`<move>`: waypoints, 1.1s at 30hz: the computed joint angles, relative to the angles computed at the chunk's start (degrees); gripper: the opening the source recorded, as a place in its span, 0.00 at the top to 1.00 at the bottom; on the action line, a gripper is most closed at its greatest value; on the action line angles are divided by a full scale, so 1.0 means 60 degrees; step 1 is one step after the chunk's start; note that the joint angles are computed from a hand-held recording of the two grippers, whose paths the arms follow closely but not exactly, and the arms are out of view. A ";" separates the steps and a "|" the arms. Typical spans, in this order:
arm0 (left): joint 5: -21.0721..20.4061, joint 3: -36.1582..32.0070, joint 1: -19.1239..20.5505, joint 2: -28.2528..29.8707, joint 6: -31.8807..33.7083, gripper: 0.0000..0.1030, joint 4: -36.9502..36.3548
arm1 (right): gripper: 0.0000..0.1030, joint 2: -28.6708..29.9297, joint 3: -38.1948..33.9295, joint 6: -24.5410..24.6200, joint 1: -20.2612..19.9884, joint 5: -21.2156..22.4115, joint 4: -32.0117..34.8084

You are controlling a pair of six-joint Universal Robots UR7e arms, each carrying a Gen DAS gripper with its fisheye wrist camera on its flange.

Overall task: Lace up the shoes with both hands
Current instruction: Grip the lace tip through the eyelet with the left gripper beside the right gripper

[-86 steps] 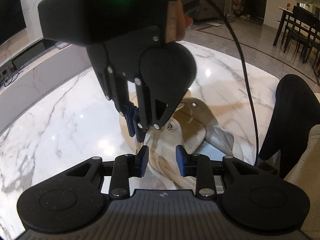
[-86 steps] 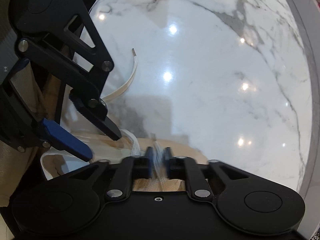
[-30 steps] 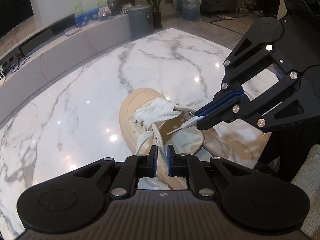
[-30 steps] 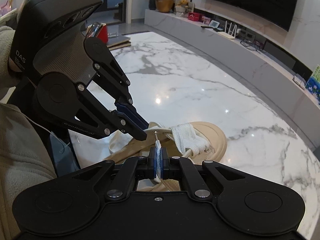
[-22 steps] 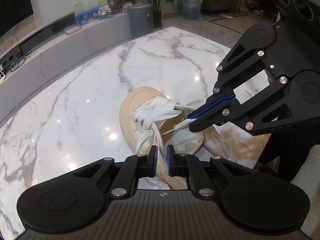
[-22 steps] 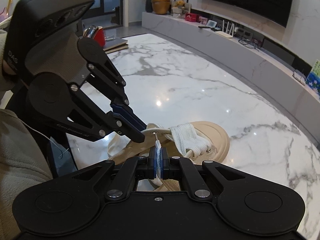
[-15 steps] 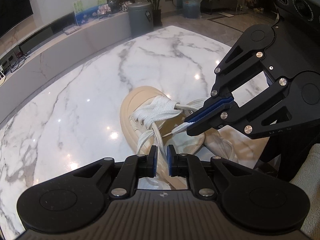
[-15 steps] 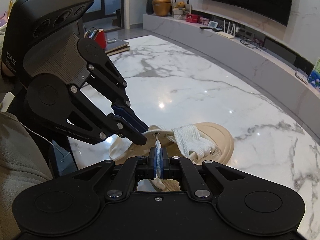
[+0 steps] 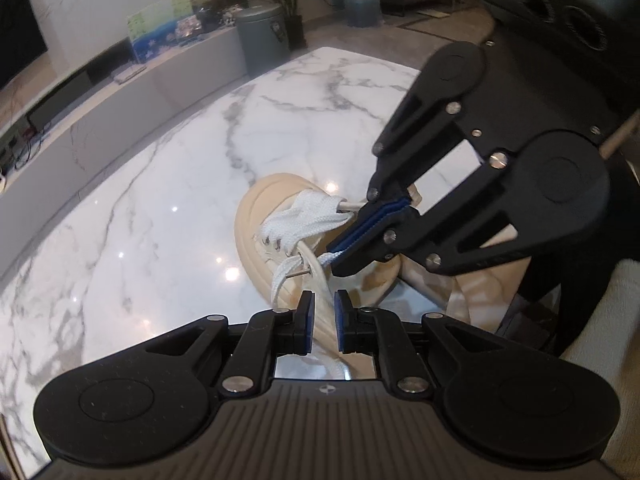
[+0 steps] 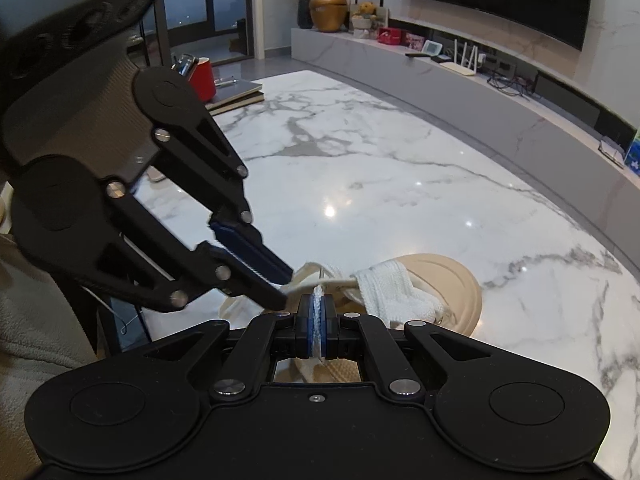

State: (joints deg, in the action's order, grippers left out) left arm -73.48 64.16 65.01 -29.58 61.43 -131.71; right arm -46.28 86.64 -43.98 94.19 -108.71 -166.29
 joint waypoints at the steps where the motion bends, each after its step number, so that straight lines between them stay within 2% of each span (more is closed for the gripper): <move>1: 0.0060 0.0004 -0.0017 0.0013 0.0235 0.90 -0.0117 | 0.98 0.0040 -0.0075 -0.0055 0.0012 -0.0069 0.0074; 7: 0.0278 -0.0126 -0.0058 0.0248 0.1789 0.84 -0.0546 | 0.98 0.0152 -0.0324 -0.0215 0.0043 -0.0240 0.0410; 12: 0.0426 -0.0336 -0.0062 0.0462 0.4025 0.84 -0.0302 | 0.98 0.0171 -0.0399 -0.0280 0.0079 -0.0324 0.0563; 13: 0.0421 -0.0361 -0.0049 0.0483 0.4194 0.84 -0.0317 | 0.98 0.0158 -0.0391 -0.0296 0.0084 -0.0337 0.0589; 16: 0.0555 -0.0387 -0.0053 0.0678 0.5411 0.84 -0.0795 | 0.98 0.0152 -0.0438 -0.0276 0.0080 -0.0332 0.0695; 19: 0.0547 -0.0432 -0.0045 0.0790 0.5996 0.84 -0.0961 | 0.98 0.0163 -0.0522 -0.0252 0.0083 -0.0334 0.0824; 25: 0.0638 -0.0695 -0.0047 0.0989 0.6866 0.84 -0.0506 | 0.98 0.0179 -0.0648 -0.0191 0.0068 -0.0311 0.0976; 27: 0.0561 -0.0517 -0.0022 0.1006 0.7421 0.84 -0.0943 | 0.98 0.0174 -0.0658 -0.0158 0.0058 -0.0289 0.0991; 33: 0.0472 -0.0381 0.0060 0.1072 0.7924 0.87 -0.1270 | 0.98 0.0157 -0.0638 -0.0046 0.0029 -0.0206 0.0975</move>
State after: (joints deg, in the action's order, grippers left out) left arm -70.65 61.87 65.37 -23.15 108.97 -139.33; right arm -45.34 82.81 -44.26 94.36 -109.94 -160.44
